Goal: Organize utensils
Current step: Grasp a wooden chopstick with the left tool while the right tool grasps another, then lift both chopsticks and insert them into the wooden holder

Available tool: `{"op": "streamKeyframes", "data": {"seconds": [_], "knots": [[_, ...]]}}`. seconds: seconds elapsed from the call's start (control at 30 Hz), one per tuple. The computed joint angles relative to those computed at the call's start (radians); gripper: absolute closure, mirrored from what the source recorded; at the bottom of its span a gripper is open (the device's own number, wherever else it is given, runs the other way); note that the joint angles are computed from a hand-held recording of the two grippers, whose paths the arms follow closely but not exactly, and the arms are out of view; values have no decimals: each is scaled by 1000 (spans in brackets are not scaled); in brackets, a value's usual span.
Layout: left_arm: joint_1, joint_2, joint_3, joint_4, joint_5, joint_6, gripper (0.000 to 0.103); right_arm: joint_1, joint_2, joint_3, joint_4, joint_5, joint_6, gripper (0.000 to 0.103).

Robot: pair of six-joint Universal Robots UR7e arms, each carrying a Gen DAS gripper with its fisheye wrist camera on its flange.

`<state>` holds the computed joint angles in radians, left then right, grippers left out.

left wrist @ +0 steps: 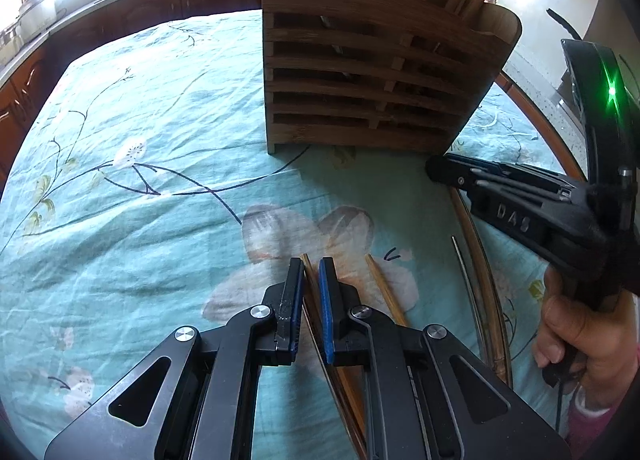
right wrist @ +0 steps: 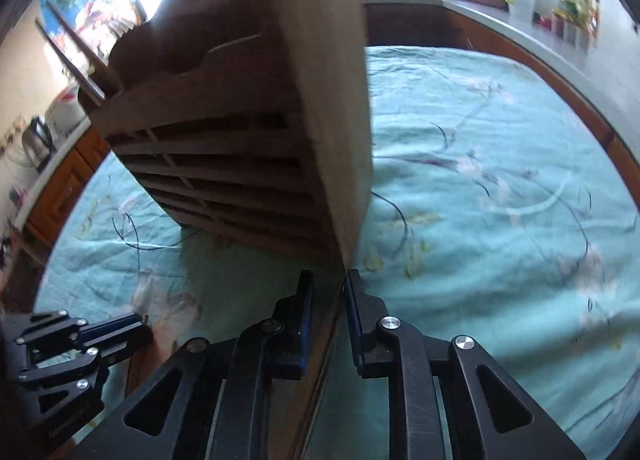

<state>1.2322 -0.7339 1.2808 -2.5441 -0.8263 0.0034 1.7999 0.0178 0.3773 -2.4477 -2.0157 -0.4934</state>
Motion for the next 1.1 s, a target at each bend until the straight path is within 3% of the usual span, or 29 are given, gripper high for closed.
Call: {"op": "streamKeyframes", "data": {"seconds": [0.07,0.13,0.43,0.73,1.1], "knots": [[0,1,4,-12,-1,3,96,6,-8,30,-29,-20,-34,95],[-1,-2,9,-21,-9,-4,96,2,-50,104,-49,2,-11,97],[-16,-94,104,-141,-67,-13,98,-19,-265,422,-192,219,113,99],[-73,-214,243,-308,-82,15,99,4,-401,606,-329,360,127,99],[-140,-301,352,-456,-89,66,99,24,-537,805,-485,426,82,99]]}}
